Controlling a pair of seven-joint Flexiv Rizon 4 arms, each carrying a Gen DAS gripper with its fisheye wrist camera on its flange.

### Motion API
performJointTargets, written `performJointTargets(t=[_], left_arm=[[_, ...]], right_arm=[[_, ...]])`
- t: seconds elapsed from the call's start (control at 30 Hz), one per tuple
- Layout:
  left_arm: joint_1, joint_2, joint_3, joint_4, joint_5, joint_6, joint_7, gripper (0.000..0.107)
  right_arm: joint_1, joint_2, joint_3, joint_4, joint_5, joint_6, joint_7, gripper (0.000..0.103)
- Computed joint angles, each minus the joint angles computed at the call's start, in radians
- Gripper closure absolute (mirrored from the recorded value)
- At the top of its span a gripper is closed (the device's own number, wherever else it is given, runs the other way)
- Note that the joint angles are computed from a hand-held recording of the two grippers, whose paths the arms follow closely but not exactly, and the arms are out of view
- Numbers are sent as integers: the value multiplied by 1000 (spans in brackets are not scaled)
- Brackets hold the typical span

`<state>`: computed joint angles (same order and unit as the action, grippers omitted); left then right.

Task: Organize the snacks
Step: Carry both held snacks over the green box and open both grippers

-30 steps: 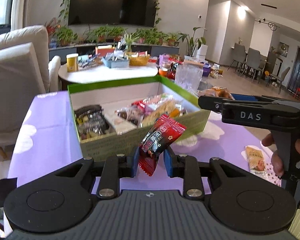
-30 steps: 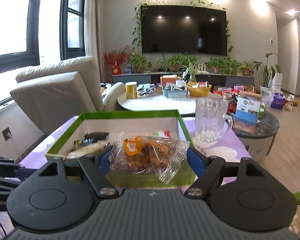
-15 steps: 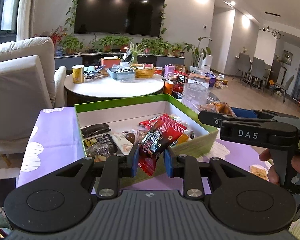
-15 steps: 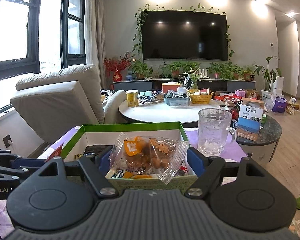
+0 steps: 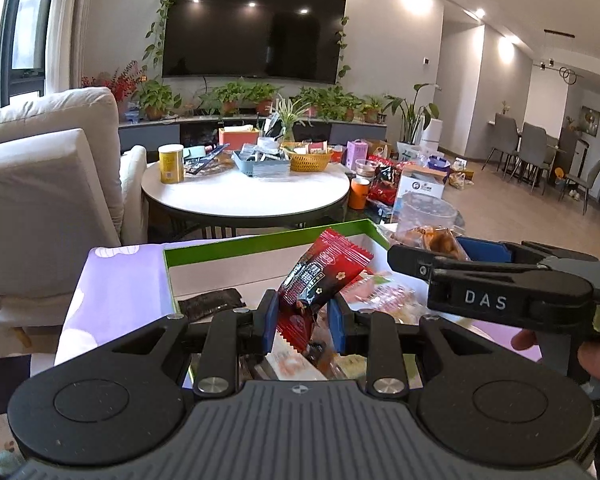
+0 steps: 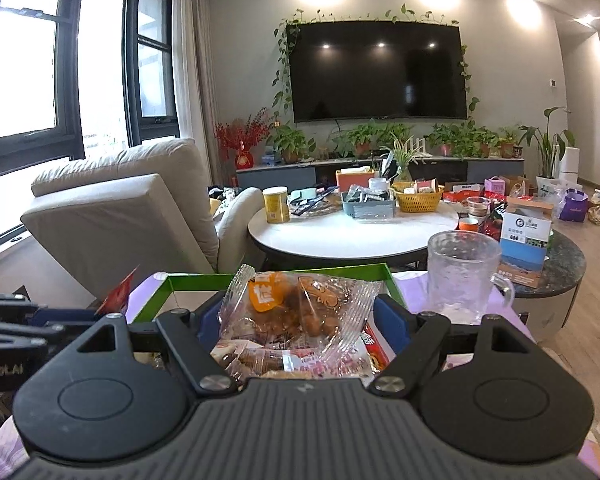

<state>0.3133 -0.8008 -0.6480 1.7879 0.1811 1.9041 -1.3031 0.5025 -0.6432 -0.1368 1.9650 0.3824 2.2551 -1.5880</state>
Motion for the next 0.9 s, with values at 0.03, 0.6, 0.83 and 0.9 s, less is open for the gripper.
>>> performJointTargets(t=[0.03,0.6,0.83,0.9], left_arm=[[-5,-17,-3,-26,-4,-20,6,82],[-163,-169,55,-324,-263,-230,184,82],[-208,-177,101,-354,-362,-244,201,82],[-231,-171,135,-359,-380,-238,188,80]], right_arm=[[-5,-4,1,-8,-5,-9,4,33],[44,-105,-155,-150,-81,-193,74,33],[67,-135,-199,-179,-97,-217,100,33],[78,-137,-214,-182,-98,-236,109,33]])
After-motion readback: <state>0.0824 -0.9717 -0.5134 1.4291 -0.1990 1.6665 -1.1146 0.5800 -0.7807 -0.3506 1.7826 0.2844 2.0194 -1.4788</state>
